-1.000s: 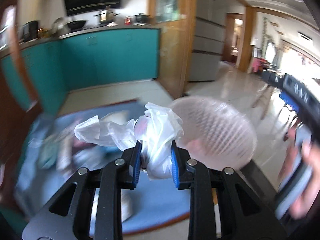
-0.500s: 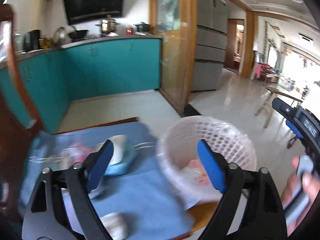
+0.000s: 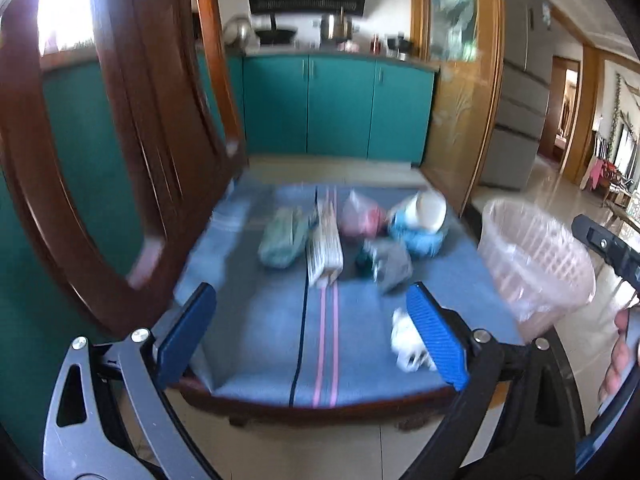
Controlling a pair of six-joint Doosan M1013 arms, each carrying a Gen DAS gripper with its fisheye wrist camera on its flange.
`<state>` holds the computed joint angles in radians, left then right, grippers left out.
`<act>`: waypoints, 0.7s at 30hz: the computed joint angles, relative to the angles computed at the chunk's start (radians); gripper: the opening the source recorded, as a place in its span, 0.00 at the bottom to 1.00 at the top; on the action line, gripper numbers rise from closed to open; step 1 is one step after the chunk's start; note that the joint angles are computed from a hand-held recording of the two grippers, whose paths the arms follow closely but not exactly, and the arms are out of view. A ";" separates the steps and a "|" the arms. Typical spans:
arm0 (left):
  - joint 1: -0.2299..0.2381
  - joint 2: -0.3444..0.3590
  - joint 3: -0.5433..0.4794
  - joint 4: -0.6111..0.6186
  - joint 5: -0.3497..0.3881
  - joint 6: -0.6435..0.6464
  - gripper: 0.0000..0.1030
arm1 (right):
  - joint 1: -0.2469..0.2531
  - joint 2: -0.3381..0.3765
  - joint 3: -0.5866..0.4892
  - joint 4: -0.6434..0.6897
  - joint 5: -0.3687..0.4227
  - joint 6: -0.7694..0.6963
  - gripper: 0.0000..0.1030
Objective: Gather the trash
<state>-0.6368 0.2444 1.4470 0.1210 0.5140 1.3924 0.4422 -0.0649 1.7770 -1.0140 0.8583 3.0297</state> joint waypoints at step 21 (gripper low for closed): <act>-0.004 0.001 0.004 -0.177 0.043 0.199 0.93 | 0.012 0.037 -0.018 0.088 -0.032 -0.113 0.91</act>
<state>-0.6412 0.2457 1.4507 -0.0556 0.5568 1.5912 0.4541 -0.0275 1.7589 -0.9255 0.8265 2.9167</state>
